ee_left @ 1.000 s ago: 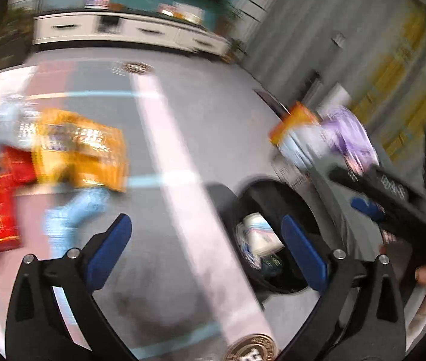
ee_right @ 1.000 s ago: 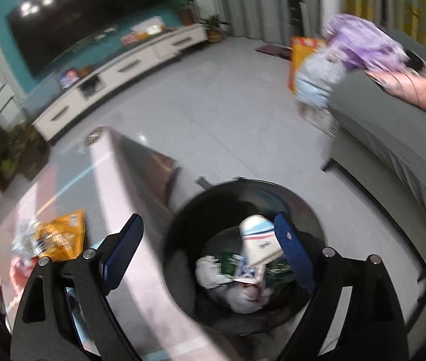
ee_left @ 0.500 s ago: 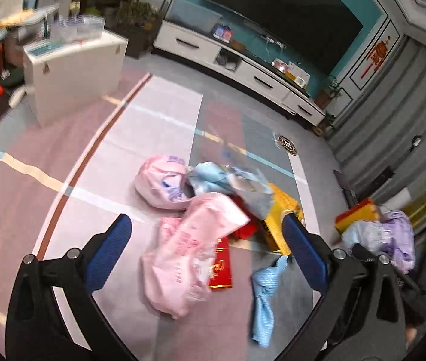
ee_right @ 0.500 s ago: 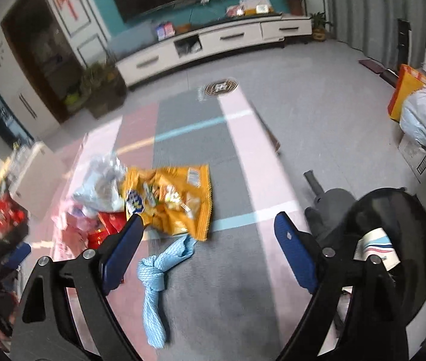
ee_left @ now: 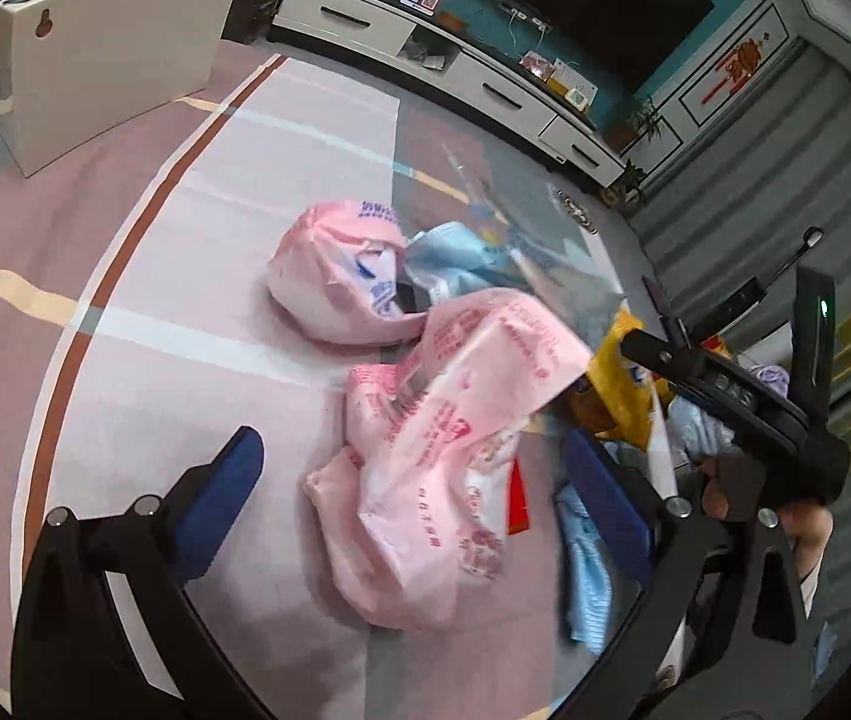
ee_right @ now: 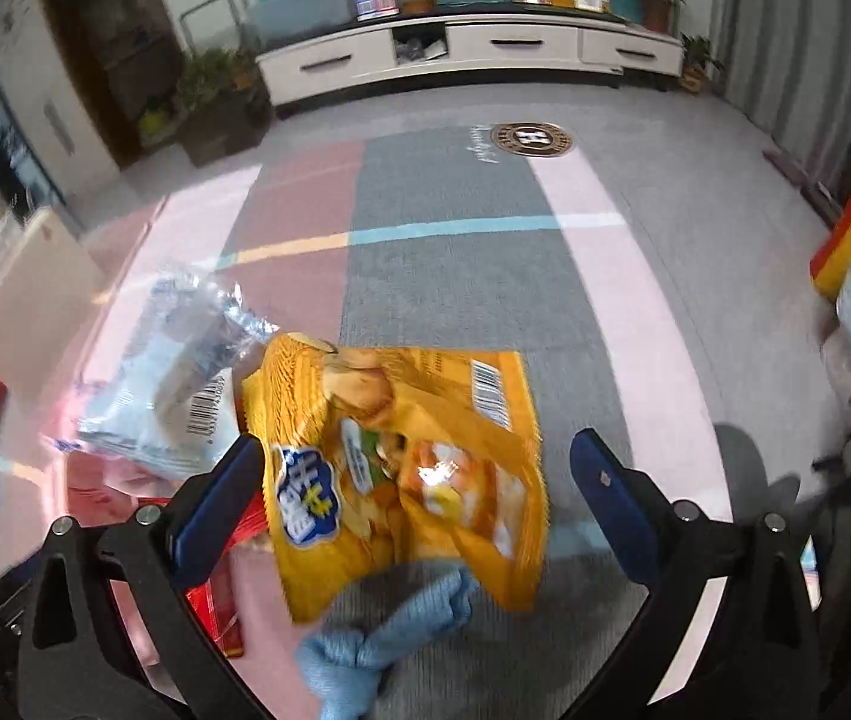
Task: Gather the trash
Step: 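Grasp the pink plastic bag with the left tool while the right tool grasps the yellow chip bag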
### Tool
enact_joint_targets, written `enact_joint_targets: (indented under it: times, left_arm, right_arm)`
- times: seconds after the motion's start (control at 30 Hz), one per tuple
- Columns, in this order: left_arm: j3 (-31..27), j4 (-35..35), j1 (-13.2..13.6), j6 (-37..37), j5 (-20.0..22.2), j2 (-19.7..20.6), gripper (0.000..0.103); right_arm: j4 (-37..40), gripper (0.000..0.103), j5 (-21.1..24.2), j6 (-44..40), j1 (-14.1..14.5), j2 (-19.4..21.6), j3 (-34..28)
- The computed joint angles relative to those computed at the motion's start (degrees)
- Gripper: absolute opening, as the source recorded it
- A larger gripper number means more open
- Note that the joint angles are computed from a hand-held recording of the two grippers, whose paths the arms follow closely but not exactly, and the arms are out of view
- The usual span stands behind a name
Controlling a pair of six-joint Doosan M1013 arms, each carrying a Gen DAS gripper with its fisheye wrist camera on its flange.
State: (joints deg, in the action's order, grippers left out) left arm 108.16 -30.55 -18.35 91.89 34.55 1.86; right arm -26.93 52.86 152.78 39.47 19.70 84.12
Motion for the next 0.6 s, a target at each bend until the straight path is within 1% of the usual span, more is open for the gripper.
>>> enact_joint_targets:
  times: [0.07, 0.1, 0.17, 0.23, 0.27, 0.3, 0.33, 0.37, 0.4, 0.43, 0.47, 0.5, 0.53, 0.57, 0.6]
  left_arm:
    - [0.1, 0.2, 0.3, 0.7, 0.4, 0.4, 0.1]
    - [0.0, 1.6, 0.3, -0.8, 1.2, 0.8, 0.1]
    - [0.2, 0.1, 0.9, 0.2, 2.0, 1.2, 0.1]
    - [0.2, -0.4, 0.7, 0.1, 2.0, 1.5, 0.1]
    - [0.3, -0.8, 0.7, 0.1, 2.0, 1.5, 0.099]
    - [0.4, -1.3, 0.7, 0.4, 2.1, 1.6, 0.096]
    - [0.5, -2.1, 0.8, 1.2, 2.5, 1.7, 0.09]
    - [0.7, -2.5, 0.8, 1.6, 2.6, 1.7, 0.087]
    - [1.0, -2.1, 0.5, 2.1, 1.9, 1.5, 0.077]
    - [0.9, -3.0, 0.5, 3.5, 2.8, 1.6, 0.071]
    - [1.1, -2.1, 0.2, 3.3, 2.5, 1.4, 0.068]
    - [1.0, -1.8, 0.0, 3.0, 2.8, 1.5, 0.057]
    - [1.1, -1.8, 0.0, 2.8, 2.9, 1.5, 0.052]
    - [1.3, -1.4, -0.1, 2.3, 2.5, 1.3, 0.049]
    - [1.4, -2.1, 0.0, 2.7, 2.7, 1.3, 0.047]
  right_arm:
    - [0.7, 0.1, 1.0, -2.2, 0.0, 1.0, -0.7]
    - [1.4, 0.1, 0.7, -2.8, -0.1, 1.2, -0.6]
    - [4.2, 0.1, -0.7, -4.5, -0.7, 1.4, -0.1]
    - [3.9, 0.1, -1.3, -3.2, -0.8, 1.1, 0.4]
    - [4.7, 0.1, -1.7, -3.5, -1.0, 1.1, 0.4]
    - [5.4, 0.099, -2.2, -3.5, -1.2, 0.9, 0.6]
    - [5.9, 0.095, -2.7, -3.2, -1.3, 0.8, 0.7]
    - [6.2, 0.092, -2.9, -3.1, -1.4, 0.7, 0.8]
    - [6.2, 0.089, -2.6, -3.1, -1.3, 0.8, 0.7]
    - [6.0, 0.085, -2.7, -3.2, -1.2, 0.6, 0.8]
    - [5.3, 0.081, -2.2, -3.2, -1.1, 0.7, 0.6]
    - [4.7, 0.075, -1.5, -3.2, -0.9, 0.7, 0.4]
    - [4.4, 0.072, -1.2, -3.1, -0.8, 0.5, 0.4]
    - [3.8, 0.07, -1.3, -2.6, -0.6, 0.2, 0.6]
    - [3.3, 0.065, -1.4, -2.0, -0.4, 0.0, 0.9]
